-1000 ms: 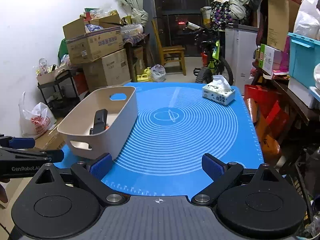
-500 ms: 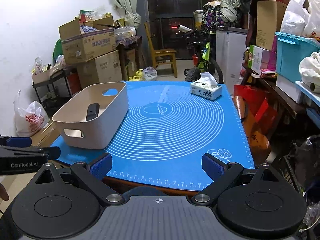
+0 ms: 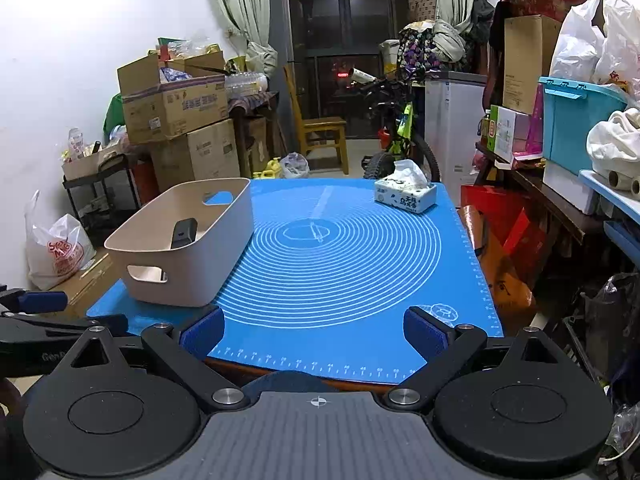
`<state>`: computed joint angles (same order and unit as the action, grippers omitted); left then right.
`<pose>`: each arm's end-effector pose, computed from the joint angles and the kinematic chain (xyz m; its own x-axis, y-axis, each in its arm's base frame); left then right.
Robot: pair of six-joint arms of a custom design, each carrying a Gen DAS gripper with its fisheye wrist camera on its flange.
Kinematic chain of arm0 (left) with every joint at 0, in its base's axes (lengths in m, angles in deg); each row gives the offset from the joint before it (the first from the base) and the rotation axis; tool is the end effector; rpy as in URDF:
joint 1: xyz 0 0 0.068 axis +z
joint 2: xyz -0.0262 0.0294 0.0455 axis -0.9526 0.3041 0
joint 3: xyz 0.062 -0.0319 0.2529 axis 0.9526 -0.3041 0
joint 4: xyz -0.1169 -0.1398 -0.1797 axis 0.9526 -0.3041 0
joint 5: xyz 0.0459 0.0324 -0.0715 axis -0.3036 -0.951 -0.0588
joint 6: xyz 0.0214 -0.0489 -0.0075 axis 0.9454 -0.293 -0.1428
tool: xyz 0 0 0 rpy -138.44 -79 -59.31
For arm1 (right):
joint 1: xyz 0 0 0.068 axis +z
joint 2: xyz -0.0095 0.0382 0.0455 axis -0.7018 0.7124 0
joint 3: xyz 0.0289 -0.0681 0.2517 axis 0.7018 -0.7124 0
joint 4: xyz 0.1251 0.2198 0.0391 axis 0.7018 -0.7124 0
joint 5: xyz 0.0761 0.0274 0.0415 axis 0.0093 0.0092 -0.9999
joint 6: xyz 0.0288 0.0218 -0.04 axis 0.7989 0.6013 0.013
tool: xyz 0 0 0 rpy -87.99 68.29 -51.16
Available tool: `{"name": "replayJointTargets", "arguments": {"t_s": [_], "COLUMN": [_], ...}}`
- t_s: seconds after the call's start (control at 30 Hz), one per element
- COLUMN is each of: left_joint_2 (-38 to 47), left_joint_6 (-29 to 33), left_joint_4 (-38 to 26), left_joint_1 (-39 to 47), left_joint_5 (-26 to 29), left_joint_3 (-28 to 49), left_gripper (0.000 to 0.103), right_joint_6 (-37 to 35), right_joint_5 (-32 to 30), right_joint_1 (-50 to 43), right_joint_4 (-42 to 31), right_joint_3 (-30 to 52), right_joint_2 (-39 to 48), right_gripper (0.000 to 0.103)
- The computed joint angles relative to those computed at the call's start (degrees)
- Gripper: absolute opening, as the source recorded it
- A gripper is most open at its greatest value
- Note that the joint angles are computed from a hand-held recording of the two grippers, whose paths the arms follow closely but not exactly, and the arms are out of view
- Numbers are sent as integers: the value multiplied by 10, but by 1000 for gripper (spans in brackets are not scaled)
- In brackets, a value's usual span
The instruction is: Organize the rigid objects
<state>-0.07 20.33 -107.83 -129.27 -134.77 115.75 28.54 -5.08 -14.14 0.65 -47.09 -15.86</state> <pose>0.1669 -0.2044 0.1992 -0.6016 -0.0814 -0.7947 -0.3149 0.9384 0.1423 0.2151 0.1245 0.2010 -0.4815 -0.1468 -0.8641 -0.4195 0.9042 0.0802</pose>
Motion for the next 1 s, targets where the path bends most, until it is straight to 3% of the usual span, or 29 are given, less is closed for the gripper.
{"name": "replayJointTargets", "arguments": {"t_s": [1.0], "left_joint_2": [-1], "left_joint_6": [11], "left_joint_4": [16], "left_joint_1": [-4], "left_joint_5": [4], "left_joint_3": [-10], "left_gripper": [75], "right_joint_6": [-7], "right_joint_5": [-3], "right_joint_1": [-5], "right_joint_4": [9], "right_joint_3": [3], "right_joint_2": [20], "right_gripper": [96]}}
